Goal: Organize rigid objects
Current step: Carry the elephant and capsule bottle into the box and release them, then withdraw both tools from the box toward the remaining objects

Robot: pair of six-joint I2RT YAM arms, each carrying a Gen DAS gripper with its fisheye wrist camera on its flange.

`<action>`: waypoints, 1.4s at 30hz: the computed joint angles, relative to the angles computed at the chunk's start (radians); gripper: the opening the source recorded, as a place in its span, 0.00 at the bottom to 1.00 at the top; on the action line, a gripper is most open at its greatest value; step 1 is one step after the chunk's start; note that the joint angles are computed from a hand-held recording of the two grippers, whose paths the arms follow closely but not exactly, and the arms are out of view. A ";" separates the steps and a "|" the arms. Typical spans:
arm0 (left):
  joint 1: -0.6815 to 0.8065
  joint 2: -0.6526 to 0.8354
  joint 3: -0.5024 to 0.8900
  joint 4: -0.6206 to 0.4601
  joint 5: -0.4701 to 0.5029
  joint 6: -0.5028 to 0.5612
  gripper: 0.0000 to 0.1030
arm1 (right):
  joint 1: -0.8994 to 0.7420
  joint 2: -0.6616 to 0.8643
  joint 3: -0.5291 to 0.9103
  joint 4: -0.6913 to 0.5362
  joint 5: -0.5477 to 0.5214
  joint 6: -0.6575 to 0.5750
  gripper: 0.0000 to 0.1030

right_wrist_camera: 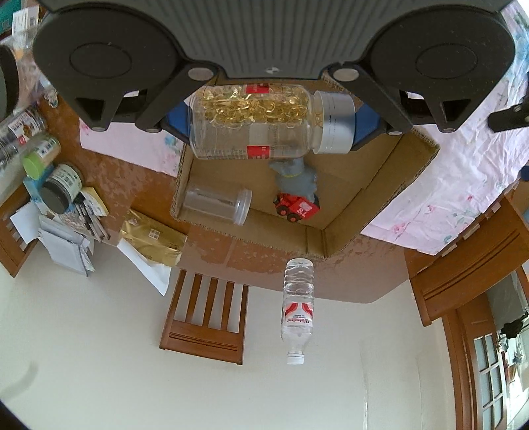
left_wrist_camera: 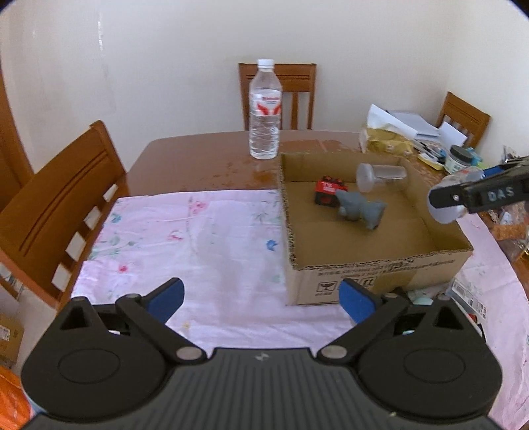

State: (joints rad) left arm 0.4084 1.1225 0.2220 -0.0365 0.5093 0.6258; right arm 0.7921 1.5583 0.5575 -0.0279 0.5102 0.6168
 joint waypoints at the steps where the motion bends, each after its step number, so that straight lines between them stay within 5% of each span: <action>1: 0.008 -0.014 -0.001 -0.011 0.003 0.001 0.97 | -0.012 0.014 0.007 0.011 -0.006 -0.013 0.94; 3: 0.021 -0.032 -0.001 -0.024 0.007 0.003 0.97 | -0.031 0.038 0.014 0.041 -0.014 -0.046 1.00; 14: -0.011 -0.038 -0.011 -0.026 -0.030 -0.010 0.97 | -0.009 0.014 -0.009 0.034 0.007 -0.001 1.00; 24: -0.032 -0.094 -0.034 -0.081 -0.020 0.023 0.98 | 0.079 0.013 -0.090 -0.065 0.045 0.226 1.00; 33: 0.024 -0.112 -0.030 -0.156 0.017 0.097 0.98 | 0.261 0.163 -0.085 -0.205 0.051 0.513 1.00; 42: 0.072 -0.090 -0.014 -0.205 0.066 0.185 0.98 | 0.379 0.313 0.020 -0.260 0.021 0.615 1.00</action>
